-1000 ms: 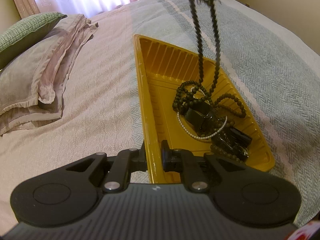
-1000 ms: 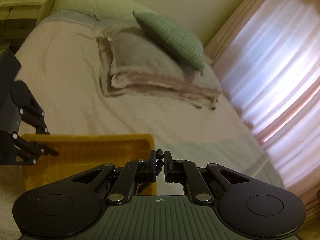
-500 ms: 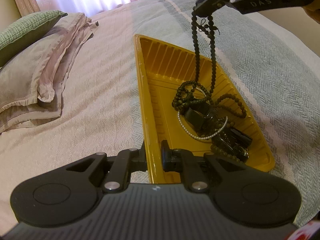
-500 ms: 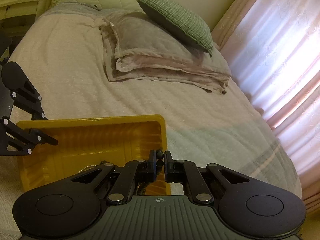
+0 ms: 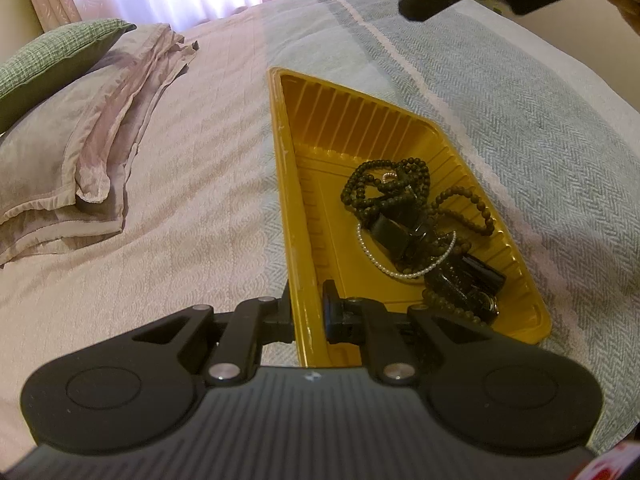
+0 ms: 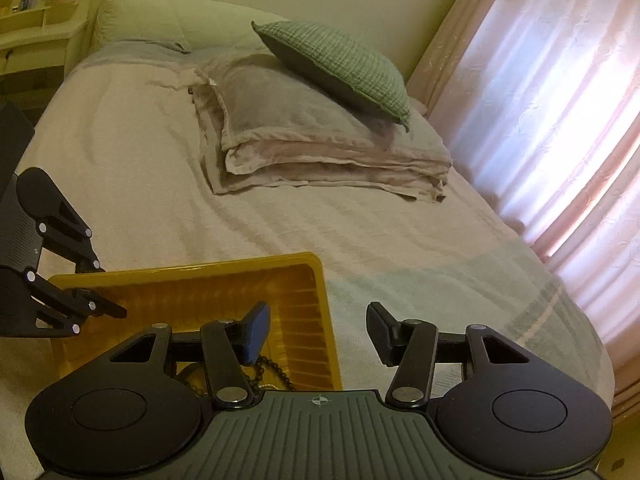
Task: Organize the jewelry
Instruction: 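Lower the green bead strand into the tray and open the right tool, then set the yellow tray down on the bed and open the left tool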
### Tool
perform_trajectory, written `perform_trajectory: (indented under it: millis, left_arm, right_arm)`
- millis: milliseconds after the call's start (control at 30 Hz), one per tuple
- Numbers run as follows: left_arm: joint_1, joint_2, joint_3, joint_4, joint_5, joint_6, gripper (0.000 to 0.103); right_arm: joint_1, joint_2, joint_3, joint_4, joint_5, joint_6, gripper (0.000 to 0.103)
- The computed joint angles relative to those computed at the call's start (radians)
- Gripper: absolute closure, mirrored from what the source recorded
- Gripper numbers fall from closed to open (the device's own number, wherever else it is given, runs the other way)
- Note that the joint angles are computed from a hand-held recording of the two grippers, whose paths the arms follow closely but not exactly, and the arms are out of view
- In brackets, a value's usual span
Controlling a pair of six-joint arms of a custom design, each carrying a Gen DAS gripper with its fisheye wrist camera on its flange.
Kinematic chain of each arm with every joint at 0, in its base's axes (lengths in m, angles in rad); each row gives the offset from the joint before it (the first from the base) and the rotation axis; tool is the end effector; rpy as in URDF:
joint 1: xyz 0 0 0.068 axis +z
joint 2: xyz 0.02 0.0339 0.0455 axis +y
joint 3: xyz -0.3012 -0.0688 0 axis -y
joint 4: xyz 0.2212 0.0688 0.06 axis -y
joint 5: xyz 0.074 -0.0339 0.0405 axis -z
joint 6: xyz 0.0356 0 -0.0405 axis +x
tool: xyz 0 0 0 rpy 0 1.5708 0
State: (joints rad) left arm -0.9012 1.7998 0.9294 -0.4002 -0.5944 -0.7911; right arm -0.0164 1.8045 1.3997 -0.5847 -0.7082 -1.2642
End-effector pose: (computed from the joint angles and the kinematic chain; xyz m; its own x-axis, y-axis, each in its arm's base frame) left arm 0.2064 -0.2287 0.1775 -0.8057 0.0686 -0.5883 -0.0372 0.9855 0.1658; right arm 0.3725 0.0170 0.2901 0.0764 -0.7255 -0.6840 -0.9007 0.2440 -0.3594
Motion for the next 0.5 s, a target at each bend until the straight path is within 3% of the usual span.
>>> perform_trajectory:
  millis: [300,500]
  left_arm:
    - [0.002,-0.007,-0.007,0.009,0.001,0.003,0.093]
    - [0.004,-0.011,-0.014,0.017,0.004,0.007,0.093]
  right_arm:
    - [-0.118,0.035,0.055,-0.075,-0.097,0.127,0.050]
    - [-0.244,0.117,0.097,-0.166,-0.190,0.233,0.041]
